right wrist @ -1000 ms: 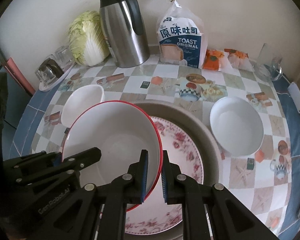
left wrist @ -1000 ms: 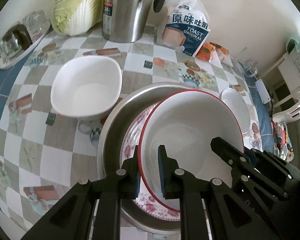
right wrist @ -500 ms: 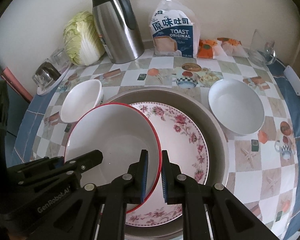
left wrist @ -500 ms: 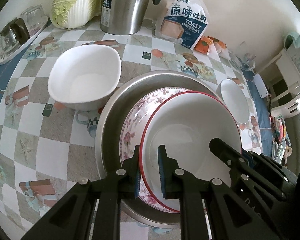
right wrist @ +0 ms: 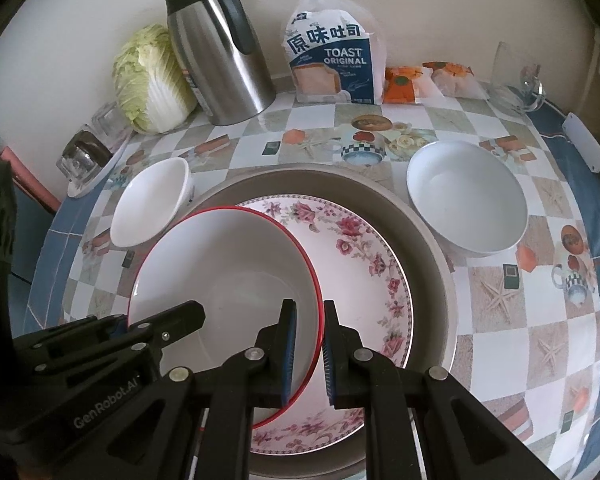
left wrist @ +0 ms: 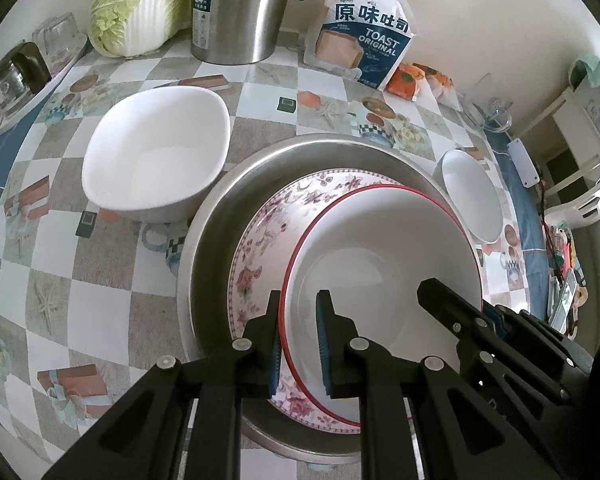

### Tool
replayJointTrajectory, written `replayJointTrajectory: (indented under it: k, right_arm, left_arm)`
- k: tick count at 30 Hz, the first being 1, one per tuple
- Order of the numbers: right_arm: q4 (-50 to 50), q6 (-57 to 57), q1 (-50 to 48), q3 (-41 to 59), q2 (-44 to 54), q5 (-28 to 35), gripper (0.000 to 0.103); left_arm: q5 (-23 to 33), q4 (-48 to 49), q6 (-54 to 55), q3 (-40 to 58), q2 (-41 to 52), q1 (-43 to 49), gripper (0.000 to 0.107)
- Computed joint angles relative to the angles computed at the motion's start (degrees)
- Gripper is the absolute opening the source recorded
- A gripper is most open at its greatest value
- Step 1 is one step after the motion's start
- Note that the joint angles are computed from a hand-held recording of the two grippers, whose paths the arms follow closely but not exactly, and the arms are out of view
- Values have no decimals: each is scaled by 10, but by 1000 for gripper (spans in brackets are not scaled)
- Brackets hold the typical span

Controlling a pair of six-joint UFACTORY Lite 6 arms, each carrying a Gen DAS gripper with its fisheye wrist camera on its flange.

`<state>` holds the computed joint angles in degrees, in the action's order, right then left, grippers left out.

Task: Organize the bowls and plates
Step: 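Lower the red-rimmed bowl onto the floral plate in the basin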

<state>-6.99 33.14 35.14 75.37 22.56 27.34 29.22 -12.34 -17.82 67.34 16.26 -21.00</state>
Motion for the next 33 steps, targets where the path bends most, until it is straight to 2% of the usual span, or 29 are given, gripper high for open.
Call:
replayJointTrajectory:
  k: [13,33]
  right_arm:
    - [7,-6,-26,-14,-7,-11,14]
    - [38,-38,-38,-9,11,-27,14]
  left_arm:
    - [2,-4,4,52,46,-13,14]
    - [-3,-40,36,59,57,5,14]
